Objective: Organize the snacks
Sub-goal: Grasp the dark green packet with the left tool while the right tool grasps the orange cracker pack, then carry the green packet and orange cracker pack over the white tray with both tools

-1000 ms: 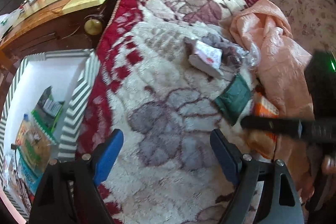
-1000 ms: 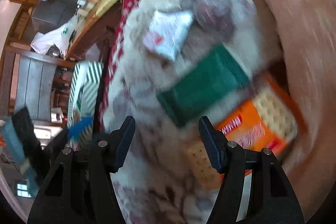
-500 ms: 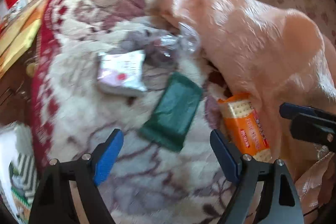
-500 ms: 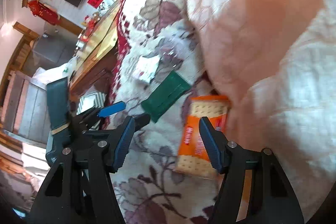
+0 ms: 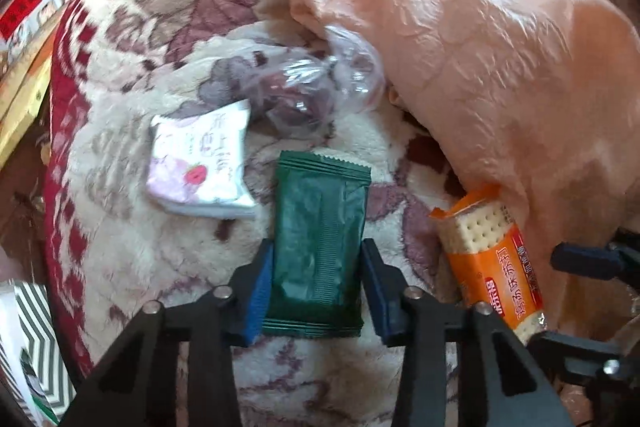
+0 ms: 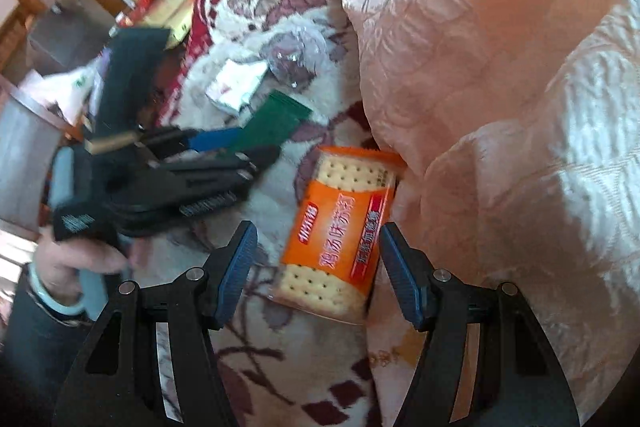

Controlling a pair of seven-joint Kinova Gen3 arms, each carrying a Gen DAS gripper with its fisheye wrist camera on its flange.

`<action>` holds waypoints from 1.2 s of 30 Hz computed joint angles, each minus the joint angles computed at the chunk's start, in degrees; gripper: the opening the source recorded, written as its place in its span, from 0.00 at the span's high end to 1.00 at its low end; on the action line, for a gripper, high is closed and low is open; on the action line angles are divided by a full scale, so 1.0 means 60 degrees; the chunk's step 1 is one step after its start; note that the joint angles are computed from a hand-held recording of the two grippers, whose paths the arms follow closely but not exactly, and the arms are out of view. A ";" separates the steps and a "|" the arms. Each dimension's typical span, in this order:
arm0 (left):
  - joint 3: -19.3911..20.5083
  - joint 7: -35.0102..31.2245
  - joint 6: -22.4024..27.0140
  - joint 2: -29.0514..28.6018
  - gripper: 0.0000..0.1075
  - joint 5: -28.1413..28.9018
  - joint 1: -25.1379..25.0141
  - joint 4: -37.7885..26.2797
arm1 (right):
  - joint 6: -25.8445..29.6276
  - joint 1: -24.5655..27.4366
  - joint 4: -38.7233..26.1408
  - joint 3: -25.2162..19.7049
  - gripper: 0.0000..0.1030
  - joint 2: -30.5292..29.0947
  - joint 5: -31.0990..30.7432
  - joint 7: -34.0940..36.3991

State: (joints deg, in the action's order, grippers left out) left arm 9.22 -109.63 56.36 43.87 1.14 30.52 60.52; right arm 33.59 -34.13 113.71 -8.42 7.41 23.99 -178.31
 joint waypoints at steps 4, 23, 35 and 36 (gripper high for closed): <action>-0.0075 0.0212 -0.0355 -0.0399 0.60 0.0078 -0.0136 0.0579 | 0.0037 0.0180 -0.0207 -0.0007 0.38 0.0379 -0.0530 0.0577; -0.0093 0.1744 -0.2736 -0.3050 0.60 0.0322 -0.1291 0.4699 | 0.0245 -0.0578 -0.0796 0.0374 0.45 0.1109 -0.0563 0.1935; -0.0361 0.2672 -0.3527 -0.4083 0.60 -0.0274 -0.1638 0.5889 | 0.0763 -0.1154 -0.2173 0.0241 0.46 0.1499 -0.0392 0.2664; -0.0379 0.2734 -0.3587 -0.4173 0.60 -0.0314 -0.1681 0.5967 | 0.0856 -0.1226 -0.2371 0.0245 0.46 0.1574 -0.0357 0.2737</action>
